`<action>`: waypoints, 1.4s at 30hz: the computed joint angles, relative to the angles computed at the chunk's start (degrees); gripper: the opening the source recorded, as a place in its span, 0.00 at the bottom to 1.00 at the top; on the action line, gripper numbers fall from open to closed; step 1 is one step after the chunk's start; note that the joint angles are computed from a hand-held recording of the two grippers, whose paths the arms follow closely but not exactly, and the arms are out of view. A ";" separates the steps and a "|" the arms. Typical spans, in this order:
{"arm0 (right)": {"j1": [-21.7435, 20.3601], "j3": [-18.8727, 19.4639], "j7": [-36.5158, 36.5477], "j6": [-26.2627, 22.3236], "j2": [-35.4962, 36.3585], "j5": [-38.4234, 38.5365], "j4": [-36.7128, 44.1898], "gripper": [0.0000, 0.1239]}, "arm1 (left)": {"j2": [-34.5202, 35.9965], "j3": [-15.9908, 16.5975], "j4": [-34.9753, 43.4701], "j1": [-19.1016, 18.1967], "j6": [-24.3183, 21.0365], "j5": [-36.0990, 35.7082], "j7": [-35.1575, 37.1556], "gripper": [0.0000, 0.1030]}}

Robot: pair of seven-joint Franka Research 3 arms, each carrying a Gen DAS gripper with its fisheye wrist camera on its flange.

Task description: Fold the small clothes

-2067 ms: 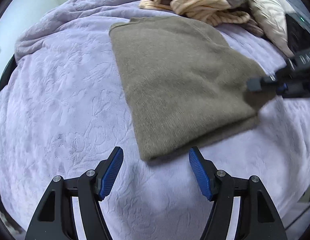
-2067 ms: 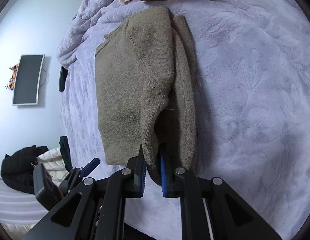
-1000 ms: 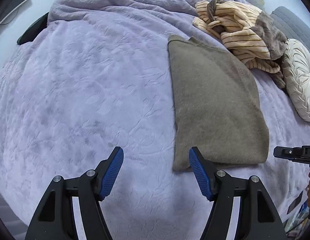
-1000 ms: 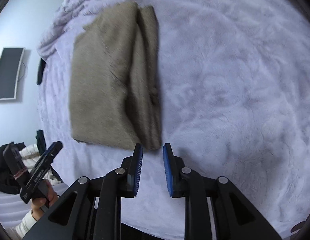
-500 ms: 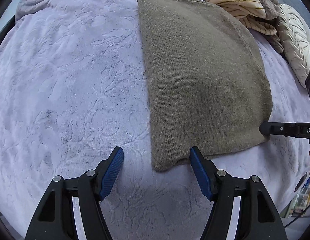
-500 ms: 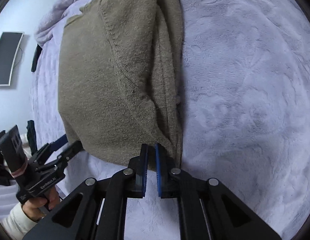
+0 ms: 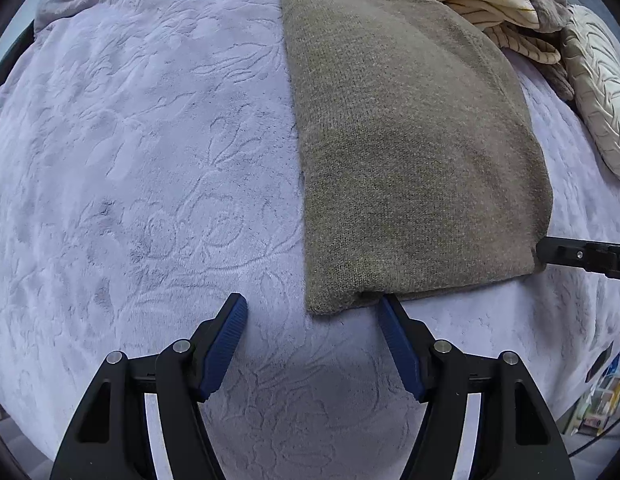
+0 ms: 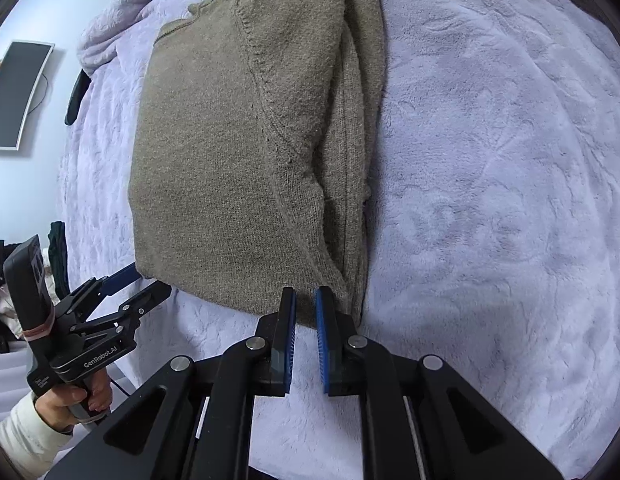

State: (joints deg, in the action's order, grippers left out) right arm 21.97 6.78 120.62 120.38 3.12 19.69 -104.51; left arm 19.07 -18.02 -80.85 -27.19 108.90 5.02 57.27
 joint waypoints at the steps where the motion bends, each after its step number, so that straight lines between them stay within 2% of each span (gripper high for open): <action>1: -0.02 -0.04 -0.01 -0.19 -0.56 -0.18 -0.38 0.11 | -0.31 0.05 -0.35 0.05 0.09 0.10 0.05 0.67; 6: -0.20 -0.14 0.18 -1.44 -0.93 -1.68 0.08 0.21 | 4.47 0.49 6.75 -0.86 -3.17 0.70 -0.77 0.67; 8: -0.25 -0.22 1.01 -2.31 -1.23 -3.09 0.16 0.33 | 5.33 0.79 8.19 -1.31 -4.22 1.40 -1.02 0.67; 14: -0.89 -0.50 1.34 -1.62 -2.70 -3.05 -1.34 0.35 | 7.46 1.22 11.57 -2.16 -5.92 2.37 -1.37 0.69; 15: -0.99 -0.53 1.36 -1.59 -2.83 -3.06 -1.43 0.35 | 7.94 1.35 12.40 -2.40 -6.40 2.63 -1.57 0.73; 16: -1.10 -0.56 1.38 -1.59 -2.98 -3.01 -1.53 0.35 | 8.92 1.54 13.85 -2.89 -7.14 3.15 -1.90 0.89; 17: -1.18 -0.57 1.48 -1.62 -3.00 -2.97 -1.48 0.35 | 9.64 1.75 14.91 -3.37 -7.39 3.74 -2.19 0.93; 21: -1.49 -0.63 1.53 -1.41 -3.15 -2.65 -1.52 0.35 | 11.88 2.14 19.19 -4.21 -8.80 4.44 -1.75 0.93; 23: -1.63 -0.69 1.32 -1.51 -2.86 -2.75 -1.06 0.45 | 12.70 2.26 20.74 -4.12 -8.98 3.83 -1.69 0.93; 27: -1.96 -0.95 0.86 -1.06 -1.77 -3.55 0.74 0.50 | 15.02 2.78 25.06 -3.76 -9.21 2.81 -1.60 0.93; 29: -2.26 -1.21 1.35 0.14 -1.18 -3.33 1.37 0.58 | 16.98 3.16 28.65 -3.73 -10.29 2.53 -1.14 0.93; 33: -3.35 -1.99 2.31 3.41 -0.13 -1.03 1.97 0.58 | 19.88 3.22 34.00 -3.30 -12.57 0.35 0.04 0.93; 36: -4.13 -2.40 2.91 5.28 0.72 0.56 2.74 0.58 | 15.18 2.38 26.93 -1.34 -9.97 -2.16 1.78 0.93; 40: -4.52 -2.18 0.86 6.05 1.48 2.49 4.00 0.58 | 10.43 2.38 20.79 -0.78 -8.71 -1.33 3.74 0.93; 42: -4.48 -1.66 -2.60 6.28 1.35 5.57 4.03 0.58 | 5.27 2.24 13.21 0.57 -3.96 -2.12 2.16 0.93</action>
